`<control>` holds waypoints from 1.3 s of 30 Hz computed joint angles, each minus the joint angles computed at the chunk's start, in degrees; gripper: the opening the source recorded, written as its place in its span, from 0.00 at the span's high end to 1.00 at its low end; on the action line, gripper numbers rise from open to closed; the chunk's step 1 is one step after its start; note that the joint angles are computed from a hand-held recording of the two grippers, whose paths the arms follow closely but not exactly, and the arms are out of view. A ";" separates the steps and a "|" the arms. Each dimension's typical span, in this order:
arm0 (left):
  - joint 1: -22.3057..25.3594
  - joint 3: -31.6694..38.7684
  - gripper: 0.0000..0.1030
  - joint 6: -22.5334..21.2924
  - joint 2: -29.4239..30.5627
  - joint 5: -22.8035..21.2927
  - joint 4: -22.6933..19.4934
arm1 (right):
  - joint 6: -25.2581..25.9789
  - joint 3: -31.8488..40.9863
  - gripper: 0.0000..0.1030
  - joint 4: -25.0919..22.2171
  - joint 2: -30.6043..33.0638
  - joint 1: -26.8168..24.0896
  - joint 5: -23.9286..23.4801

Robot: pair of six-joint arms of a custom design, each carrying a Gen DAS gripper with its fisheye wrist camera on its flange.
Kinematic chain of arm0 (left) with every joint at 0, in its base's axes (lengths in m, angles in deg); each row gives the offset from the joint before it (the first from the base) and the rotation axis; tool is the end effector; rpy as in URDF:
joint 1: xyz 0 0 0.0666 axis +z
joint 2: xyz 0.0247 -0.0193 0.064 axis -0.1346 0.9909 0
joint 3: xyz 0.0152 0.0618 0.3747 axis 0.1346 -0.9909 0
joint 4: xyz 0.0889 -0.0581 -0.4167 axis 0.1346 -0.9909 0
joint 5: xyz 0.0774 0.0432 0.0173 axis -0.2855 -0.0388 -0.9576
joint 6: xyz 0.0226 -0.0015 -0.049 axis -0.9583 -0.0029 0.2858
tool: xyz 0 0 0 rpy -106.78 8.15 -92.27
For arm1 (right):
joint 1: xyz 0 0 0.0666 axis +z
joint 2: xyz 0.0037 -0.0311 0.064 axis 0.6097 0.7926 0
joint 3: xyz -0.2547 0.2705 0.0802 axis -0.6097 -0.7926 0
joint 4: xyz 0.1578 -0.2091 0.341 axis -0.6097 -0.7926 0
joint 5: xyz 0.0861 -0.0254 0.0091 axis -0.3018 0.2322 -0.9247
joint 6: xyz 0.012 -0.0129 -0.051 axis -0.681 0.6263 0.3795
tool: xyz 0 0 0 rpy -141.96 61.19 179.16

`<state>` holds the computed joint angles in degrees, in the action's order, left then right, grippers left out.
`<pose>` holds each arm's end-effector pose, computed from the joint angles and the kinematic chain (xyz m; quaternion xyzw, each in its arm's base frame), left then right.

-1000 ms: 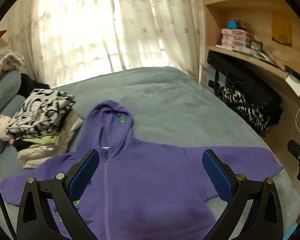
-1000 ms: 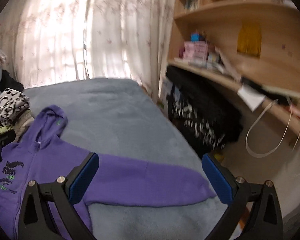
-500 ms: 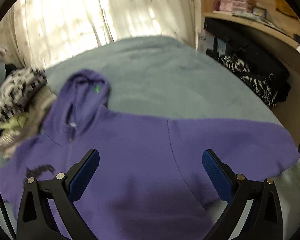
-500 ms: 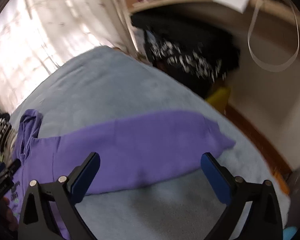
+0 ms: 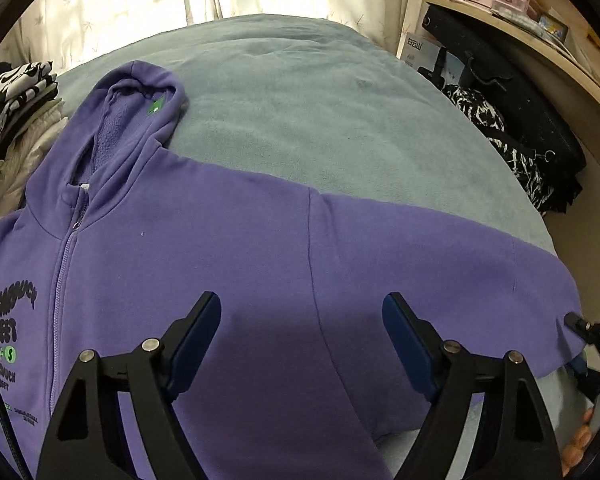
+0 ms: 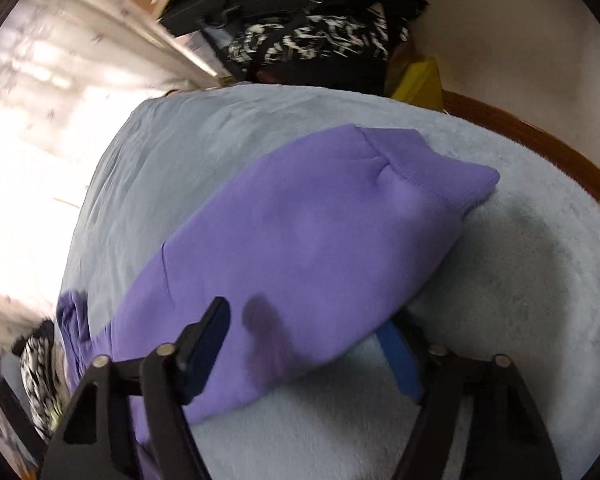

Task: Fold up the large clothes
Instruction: 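Fold the gripped sleeve with the right tool across the hoodie front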

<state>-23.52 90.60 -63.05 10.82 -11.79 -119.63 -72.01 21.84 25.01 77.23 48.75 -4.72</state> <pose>0.5777 -0.1608 0.4077 -0.0155 0.9570 -0.0428 0.2865 0.4997 0.0983 0.4045 0.3550 0.8787 0.1752 0.2669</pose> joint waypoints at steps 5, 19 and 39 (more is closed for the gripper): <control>0.32 -1.38 0.21 -1.60 -2.79 -0.21 1.50 | -2.51 -0.87 0.91 5.20 -0.52 -1.33 -2.04; 9.49 -8.60 0.21 -7.94 -17.32 -1.75 0.51 | 22.86 22.81 0.93 5.84 6.86 21.09 3.74; 25.07 -20.92 0.21 -11.51 -24.31 6.32 -0.72 | 22.81 30.63 0.50 -12.26 22.57 33.47 -3.36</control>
<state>1.55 69.68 -74.56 -13.48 -5.47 -120.35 -49.20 52.47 12.76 99.80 82.22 -8.08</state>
